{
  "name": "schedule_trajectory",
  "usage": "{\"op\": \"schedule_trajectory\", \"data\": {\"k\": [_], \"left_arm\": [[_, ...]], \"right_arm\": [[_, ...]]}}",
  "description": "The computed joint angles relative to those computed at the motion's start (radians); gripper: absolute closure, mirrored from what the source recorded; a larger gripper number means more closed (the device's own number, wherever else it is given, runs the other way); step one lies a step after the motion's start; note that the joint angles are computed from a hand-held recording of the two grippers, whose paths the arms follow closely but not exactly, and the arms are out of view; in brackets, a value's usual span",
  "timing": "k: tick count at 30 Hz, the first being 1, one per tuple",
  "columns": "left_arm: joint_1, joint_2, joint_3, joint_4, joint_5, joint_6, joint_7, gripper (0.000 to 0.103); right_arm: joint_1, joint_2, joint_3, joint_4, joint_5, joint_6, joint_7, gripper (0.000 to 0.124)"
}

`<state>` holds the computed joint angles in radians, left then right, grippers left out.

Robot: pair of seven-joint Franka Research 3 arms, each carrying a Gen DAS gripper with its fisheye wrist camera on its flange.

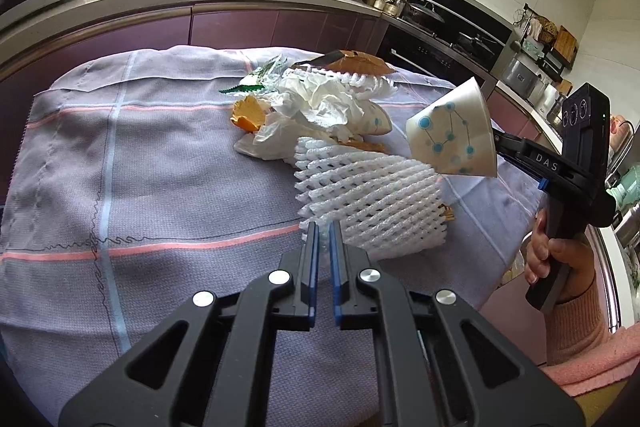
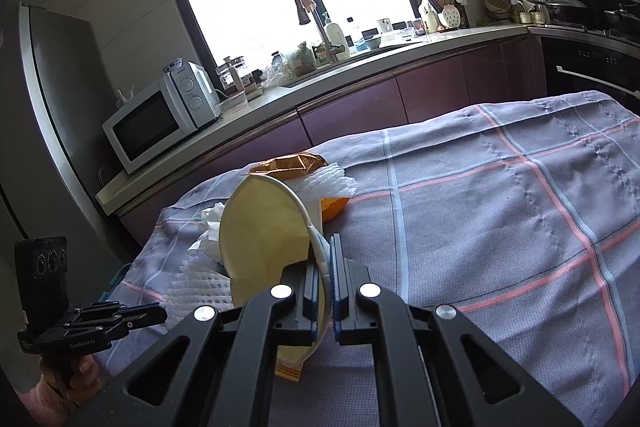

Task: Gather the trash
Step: 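Carry the foam net in the left tool and cup in the right tool to the teal bin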

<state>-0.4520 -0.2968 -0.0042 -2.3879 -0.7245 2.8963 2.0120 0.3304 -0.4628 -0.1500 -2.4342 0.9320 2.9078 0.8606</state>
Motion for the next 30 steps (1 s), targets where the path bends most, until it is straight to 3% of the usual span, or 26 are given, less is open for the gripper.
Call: {"op": "schedule_trajectory", "data": {"k": [6,13,22,30], "left_arm": [[0.016,-0.109,0.012,-0.080,0.060,0.051,-0.066,0.098],[0.088,-0.245,0.012,-0.186,0.209,0.089,-0.213,0.098],[0.334,-0.417,-0.053,-0.279,0.407,0.086,-0.422,0.098],[0.503,-0.500,-0.037,-0.316,0.551,0.056,-0.544,0.098]], "right_arm": [[0.043,-0.022,-0.008,0.018,0.026,-0.013,-0.046,0.120],[0.092,0.007,0.005,0.072,0.078,-0.081,-0.107,0.120],[0.123,0.142,0.094,0.226,0.157,-0.238,-0.194,0.120],[0.122,0.311,0.197,0.430,0.176,-0.362,-0.211,0.120]]}}
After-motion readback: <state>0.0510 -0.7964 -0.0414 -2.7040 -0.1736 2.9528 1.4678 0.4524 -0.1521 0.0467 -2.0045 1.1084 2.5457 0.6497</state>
